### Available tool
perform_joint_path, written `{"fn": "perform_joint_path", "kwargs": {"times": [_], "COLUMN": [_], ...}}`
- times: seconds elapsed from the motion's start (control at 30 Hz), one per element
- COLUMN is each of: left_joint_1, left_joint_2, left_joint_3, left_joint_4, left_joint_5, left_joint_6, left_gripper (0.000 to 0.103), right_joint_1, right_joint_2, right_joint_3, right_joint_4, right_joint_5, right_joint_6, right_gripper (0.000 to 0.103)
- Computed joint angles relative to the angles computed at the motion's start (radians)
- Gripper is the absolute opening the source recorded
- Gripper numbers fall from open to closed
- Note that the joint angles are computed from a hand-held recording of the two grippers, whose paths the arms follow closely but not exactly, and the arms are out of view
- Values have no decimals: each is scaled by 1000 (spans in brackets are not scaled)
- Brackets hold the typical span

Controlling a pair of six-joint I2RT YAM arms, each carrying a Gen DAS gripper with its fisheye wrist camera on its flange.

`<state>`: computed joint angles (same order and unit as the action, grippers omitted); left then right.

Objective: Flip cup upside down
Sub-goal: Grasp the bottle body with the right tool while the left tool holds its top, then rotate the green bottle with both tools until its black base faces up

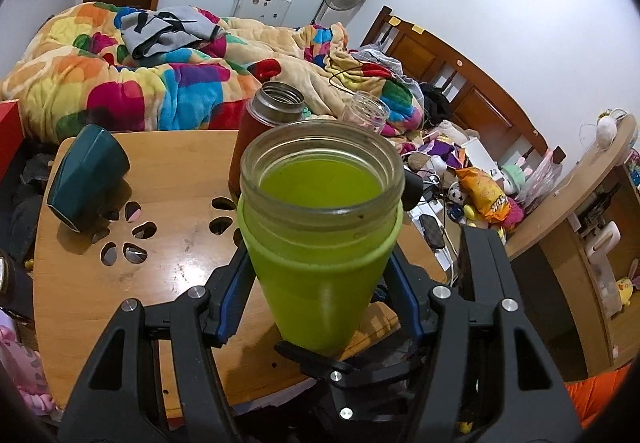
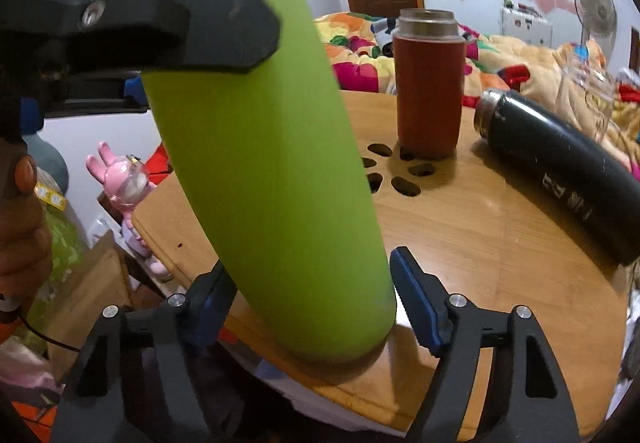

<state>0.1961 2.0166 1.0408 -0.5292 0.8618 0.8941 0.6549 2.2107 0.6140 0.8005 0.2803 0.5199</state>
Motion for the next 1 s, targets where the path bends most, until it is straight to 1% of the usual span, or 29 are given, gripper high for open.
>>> {"fn": "perform_joint_path", "kwargs": {"times": [0.07,0.27,0.5,0.83,0.9,1.0], "left_joint_1": [1,-5,-11,5,10,21], "left_joint_2": [14,52,92,217,242,291], "left_joint_3": [6,16,21,106,128,181], "left_joint_4": [13,73,189,222,207,158], "left_joint_5": [12,42,19,-10,-12,-6], "left_joint_6": [-20,-102,-231,-347,-353,-347], "left_gripper": [63,63,66,72,73,74], "right_joint_1": [16,39,40,39,38,38], "right_joint_2": [2,-4,0,10,12,14], "right_joint_3": [9,13,17,21,24,28], "right_joint_4": [-10,-17,-10,10,6,0], "right_joint_5": [32,75,67,36,31,30], "right_joint_6": [-11,-11,-10,-26,-26,-28], "right_gripper": [69,65,63,62,62,62]}}
